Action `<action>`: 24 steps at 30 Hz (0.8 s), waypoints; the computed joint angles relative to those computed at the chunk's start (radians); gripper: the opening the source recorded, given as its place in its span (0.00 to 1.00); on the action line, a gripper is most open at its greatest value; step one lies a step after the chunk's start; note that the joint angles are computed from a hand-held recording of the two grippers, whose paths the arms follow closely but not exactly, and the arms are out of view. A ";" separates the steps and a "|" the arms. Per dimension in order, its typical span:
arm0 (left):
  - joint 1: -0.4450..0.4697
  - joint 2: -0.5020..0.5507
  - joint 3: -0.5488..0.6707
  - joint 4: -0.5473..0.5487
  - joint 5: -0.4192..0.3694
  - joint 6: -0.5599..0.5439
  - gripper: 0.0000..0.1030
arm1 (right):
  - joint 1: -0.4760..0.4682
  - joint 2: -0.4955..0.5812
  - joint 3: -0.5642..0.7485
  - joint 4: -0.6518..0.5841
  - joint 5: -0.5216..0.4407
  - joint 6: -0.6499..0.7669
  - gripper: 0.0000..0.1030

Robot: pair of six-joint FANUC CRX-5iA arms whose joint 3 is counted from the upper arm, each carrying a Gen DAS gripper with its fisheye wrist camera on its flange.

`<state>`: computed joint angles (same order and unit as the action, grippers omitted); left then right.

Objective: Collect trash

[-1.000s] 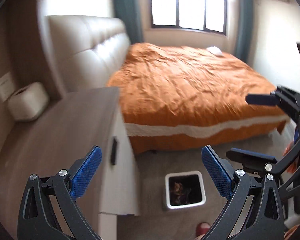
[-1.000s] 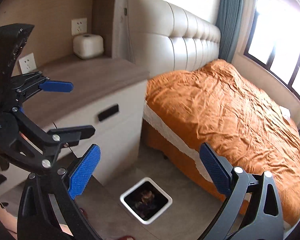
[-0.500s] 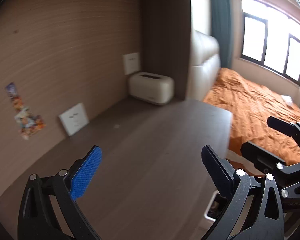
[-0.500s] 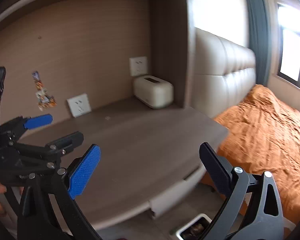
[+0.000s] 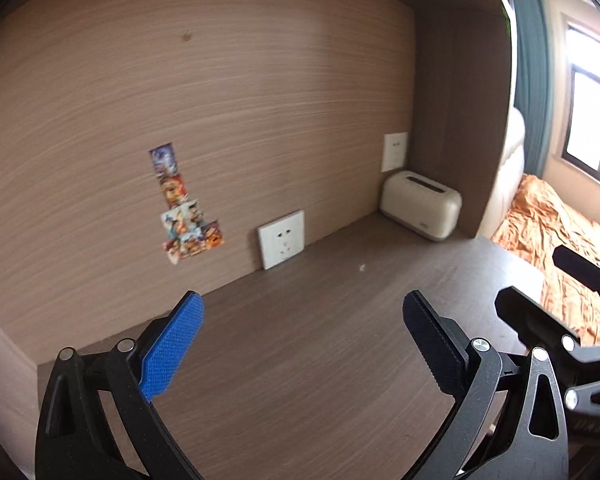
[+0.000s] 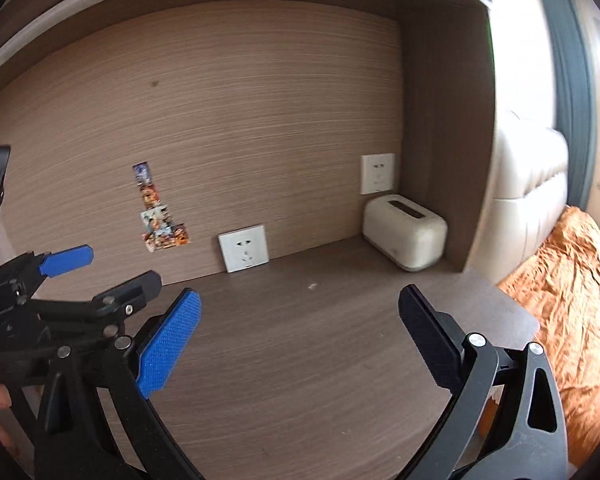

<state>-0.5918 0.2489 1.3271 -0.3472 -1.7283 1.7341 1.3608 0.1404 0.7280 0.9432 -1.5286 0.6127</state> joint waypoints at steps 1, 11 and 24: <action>0.004 0.009 0.014 -0.001 -0.013 -0.007 0.95 | -0.002 0.005 0.004 -0.001 0.004 0.004 0.96; 0.039 0.025 0.021 0.038 -0.008 -0.018 0.95 | -0.025 0.022 0.016 -0.004 0.006 -0.007 0.96; 0.025 0.026 0.029 -0.007 -0.007 -0.047 0.95 | -0.037 0.047 0.054 -0.020 -0.006 -0.005 0.96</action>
